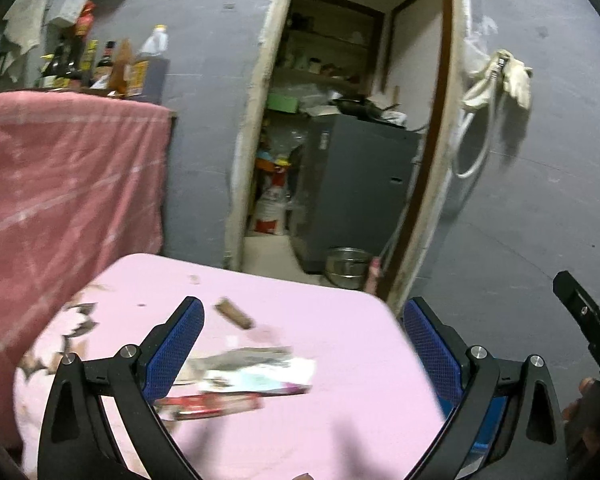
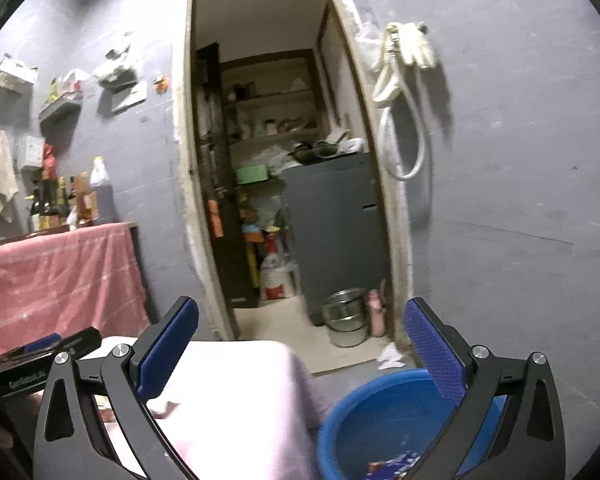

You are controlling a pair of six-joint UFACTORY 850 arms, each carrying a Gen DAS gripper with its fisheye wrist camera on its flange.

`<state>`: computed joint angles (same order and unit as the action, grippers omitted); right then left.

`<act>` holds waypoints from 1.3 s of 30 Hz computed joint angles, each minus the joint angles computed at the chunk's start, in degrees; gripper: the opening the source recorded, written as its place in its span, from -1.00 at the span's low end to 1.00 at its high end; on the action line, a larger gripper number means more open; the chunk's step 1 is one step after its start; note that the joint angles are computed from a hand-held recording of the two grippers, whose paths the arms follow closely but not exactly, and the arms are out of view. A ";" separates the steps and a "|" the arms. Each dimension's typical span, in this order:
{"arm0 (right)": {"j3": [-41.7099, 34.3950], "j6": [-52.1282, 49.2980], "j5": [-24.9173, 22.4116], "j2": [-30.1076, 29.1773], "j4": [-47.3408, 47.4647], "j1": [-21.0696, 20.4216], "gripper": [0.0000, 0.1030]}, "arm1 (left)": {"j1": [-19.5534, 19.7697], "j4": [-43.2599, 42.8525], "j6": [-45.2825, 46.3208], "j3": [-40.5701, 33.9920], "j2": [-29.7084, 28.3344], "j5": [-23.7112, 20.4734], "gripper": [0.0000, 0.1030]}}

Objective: Collect trash
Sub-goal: 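Move both tools back over the table, then close the right tool on the green-pink packet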

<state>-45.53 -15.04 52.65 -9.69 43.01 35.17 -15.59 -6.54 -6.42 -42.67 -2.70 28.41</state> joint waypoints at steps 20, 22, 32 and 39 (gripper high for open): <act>-12.27 -2.34 -14.17 -9.46 -4.14 2.37 1.00 | 13.53 13.92 -9.60 1.64 -1.36 -6.14 0.90; -13.71 -3.46 -16.40 -10.56 -4.00 2.34 1.00 | 14.28 16.79 -11.78 1.14 -2.14 -7.08 0.90; -20.26 -8.29 -29.17 -15.39 -3.75 1.28 0.79 | 16.22 34.84 -25.87 -3.52 -7.18 -12.43 0.88; -25.94 -15.68 -39.74 -19.48 1.08 -0.14 0.49 | 16.84 52.72 -42.48 -7.18 -10.55 -14.14 0.66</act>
<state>-71.46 -30.72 12.91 -29.17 44.09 35.03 1.25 46.18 -48.91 -49.85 -13.25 14.27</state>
